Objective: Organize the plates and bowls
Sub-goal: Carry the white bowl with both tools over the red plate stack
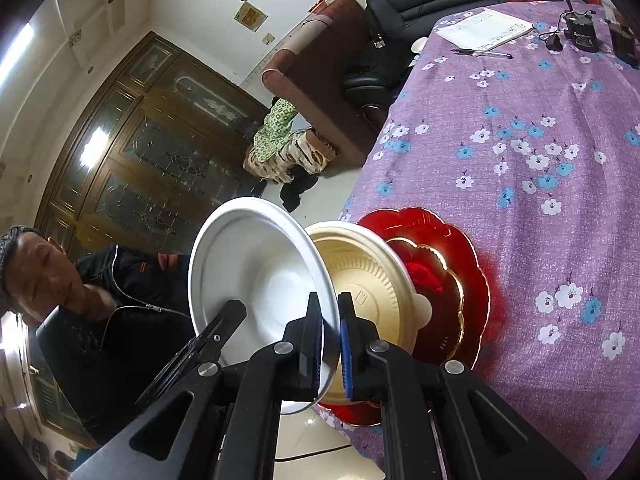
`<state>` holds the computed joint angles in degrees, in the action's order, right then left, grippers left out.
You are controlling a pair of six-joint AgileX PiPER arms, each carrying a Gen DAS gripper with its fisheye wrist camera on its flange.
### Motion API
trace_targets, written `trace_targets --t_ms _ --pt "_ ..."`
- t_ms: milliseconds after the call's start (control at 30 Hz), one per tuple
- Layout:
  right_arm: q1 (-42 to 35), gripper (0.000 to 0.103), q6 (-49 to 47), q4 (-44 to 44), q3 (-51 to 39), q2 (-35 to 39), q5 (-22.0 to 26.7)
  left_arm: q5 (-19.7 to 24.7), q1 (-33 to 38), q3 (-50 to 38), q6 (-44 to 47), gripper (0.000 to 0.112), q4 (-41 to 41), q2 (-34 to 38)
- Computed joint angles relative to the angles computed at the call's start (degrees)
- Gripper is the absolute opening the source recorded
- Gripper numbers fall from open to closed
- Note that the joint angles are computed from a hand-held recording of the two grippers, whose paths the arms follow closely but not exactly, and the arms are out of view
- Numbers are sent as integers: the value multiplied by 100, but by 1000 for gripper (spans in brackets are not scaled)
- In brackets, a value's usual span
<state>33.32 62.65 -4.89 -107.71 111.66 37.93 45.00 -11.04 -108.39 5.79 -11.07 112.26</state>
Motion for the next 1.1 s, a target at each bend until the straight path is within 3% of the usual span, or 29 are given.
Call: trace_targets --t_ms 267,1100 --pt "-19 8 -4 36 -49 55 -5 20 -19 -85 -35 10 102 54" --pt "9 10 246 -225 -239 254 47 -686 -187 509 -178 11 444 -104"
